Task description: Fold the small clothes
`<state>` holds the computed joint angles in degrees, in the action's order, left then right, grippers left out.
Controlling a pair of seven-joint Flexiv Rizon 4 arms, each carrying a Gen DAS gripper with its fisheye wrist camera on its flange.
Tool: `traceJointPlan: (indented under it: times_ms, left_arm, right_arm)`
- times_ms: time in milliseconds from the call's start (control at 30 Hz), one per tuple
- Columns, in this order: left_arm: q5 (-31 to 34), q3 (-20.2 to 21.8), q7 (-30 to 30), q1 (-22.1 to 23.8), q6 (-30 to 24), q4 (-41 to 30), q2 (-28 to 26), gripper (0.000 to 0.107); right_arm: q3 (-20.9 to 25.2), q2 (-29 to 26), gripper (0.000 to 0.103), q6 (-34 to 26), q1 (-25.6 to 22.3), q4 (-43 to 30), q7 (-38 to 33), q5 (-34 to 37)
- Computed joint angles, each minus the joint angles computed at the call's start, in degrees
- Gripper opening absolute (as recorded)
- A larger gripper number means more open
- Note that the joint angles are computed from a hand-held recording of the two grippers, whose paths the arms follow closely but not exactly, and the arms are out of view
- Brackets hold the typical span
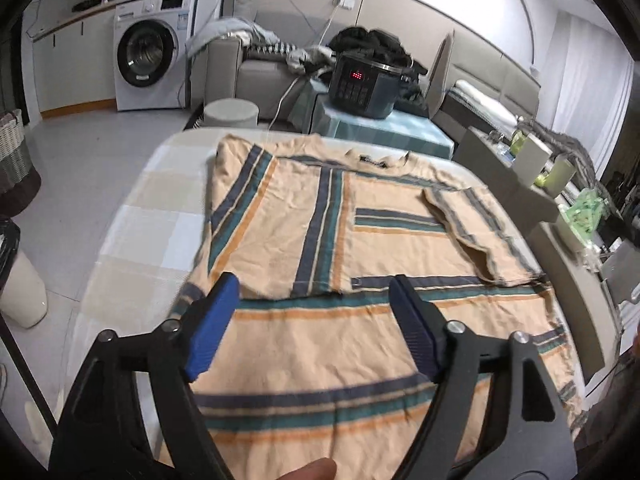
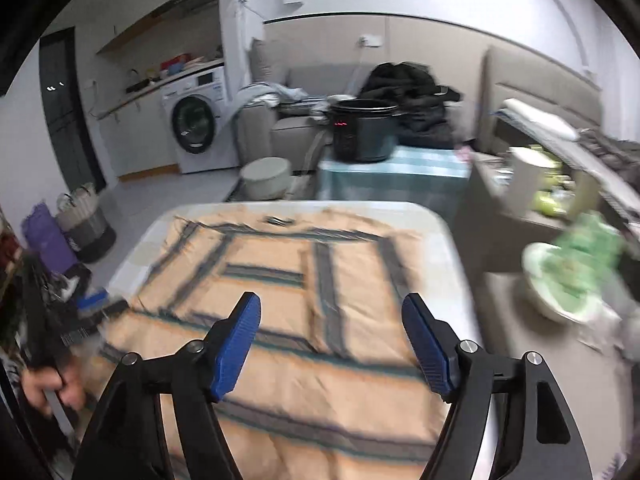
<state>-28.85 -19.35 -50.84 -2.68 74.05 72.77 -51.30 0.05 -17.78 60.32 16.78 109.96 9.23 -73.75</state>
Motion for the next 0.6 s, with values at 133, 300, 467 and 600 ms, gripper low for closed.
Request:
traceJointPlan:
  times_ms: [133,300,467,600]
  left_arm:
    - [-2.5,-6.0,4.5,5.4,5.8,11.6,6.5,0.089]
    - [-4.6,-15.1,9.9,14.8,14.6,26.7,14.0,0.101]
    - [-2.1,-28.6,9.4,29.8,23.0,40.3,18.2,0.101]
    - [0.5,-28.3,6.7,33.7,23.4,44.8,21.6,0.101]
  right_arm:
    - [3.8,8.6,0.085,-5.5,0.8,9.9,3.9,-1.9]
    - [8.3,14.1,0.085,-5.6,0.5,18.4,11.8,-3.2]
    - [9.7,14.6,0.085,-0.4,0.4,23.9,16.5,-6.1]
    - [9.4,13.6,0.085,3.6,-0.1,26.9,17.6,-8.1]
